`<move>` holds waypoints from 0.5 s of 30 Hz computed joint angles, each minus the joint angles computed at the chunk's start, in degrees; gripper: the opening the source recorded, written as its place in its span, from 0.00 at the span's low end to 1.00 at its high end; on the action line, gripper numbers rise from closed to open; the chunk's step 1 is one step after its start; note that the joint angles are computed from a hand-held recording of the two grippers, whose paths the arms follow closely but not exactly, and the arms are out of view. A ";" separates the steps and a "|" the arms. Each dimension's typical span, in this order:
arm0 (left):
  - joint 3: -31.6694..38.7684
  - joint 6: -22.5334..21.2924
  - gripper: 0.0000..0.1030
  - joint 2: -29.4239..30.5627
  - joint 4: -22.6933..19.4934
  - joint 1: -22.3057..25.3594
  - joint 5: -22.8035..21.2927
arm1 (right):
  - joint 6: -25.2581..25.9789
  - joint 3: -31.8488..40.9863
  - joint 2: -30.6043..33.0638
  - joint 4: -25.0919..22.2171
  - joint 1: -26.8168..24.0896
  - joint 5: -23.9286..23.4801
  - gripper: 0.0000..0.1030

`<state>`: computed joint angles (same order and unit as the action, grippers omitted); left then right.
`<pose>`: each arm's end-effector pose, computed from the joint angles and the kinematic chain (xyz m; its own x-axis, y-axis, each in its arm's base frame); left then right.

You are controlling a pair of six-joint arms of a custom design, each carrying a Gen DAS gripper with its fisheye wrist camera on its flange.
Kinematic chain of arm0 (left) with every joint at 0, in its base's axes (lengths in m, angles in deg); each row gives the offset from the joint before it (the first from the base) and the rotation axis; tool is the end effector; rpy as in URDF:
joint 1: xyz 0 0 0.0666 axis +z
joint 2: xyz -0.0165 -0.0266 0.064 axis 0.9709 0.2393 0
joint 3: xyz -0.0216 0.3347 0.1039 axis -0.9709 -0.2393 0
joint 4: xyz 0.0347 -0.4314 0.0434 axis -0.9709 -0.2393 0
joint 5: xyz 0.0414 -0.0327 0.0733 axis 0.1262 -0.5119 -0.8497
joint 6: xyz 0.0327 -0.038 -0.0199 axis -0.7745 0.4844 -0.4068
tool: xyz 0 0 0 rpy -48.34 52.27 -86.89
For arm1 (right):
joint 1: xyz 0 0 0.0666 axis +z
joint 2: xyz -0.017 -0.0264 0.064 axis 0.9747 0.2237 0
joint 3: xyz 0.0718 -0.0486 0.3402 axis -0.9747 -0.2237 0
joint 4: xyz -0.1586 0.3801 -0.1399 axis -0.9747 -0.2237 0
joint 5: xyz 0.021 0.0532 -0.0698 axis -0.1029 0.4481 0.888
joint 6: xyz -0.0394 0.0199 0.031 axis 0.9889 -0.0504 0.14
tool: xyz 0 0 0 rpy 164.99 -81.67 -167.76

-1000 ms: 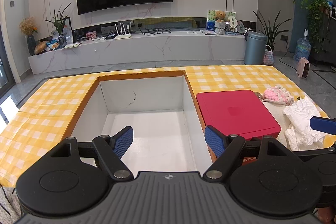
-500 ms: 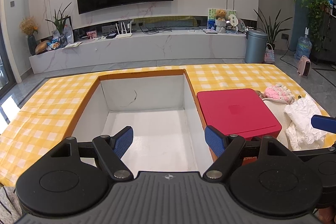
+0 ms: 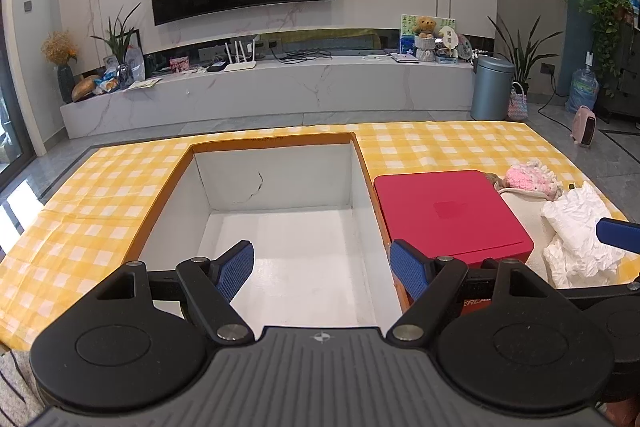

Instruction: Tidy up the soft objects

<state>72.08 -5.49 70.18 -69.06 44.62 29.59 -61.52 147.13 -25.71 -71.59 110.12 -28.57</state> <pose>0.4480 -0.2682 0.4707 -0.5131 0.2543 -0.8198 0.3692 0.9276 0.0567 0.3606 0.2045 0.4748 -0.5665 0.1024 -0.8177 0.3302 0.9373 -0.1114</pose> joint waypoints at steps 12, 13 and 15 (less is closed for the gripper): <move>6.09 0.28 0.89 2.28 -4.96 -0.96 4.45 | 2.54 -1.58 -4.93 -3.70 -5.65 3.56 0.97; 6.59 -0.17 0.89 2.60 -5.10 -1.14 4.42 | 2.31 -1.52 -5.41 -4.79 -6.84 4.10 0.97; 7.73 -1.18 0.89 3.33 -5.47 -1.53 4.37 | 1.53 -1.55 -6.75 -6.35 -10.16 3.31 0.97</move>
<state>79.81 -6.67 73.52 -74.52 43.09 33.96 -59.99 145.58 -32.45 -77.95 99.96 -25.26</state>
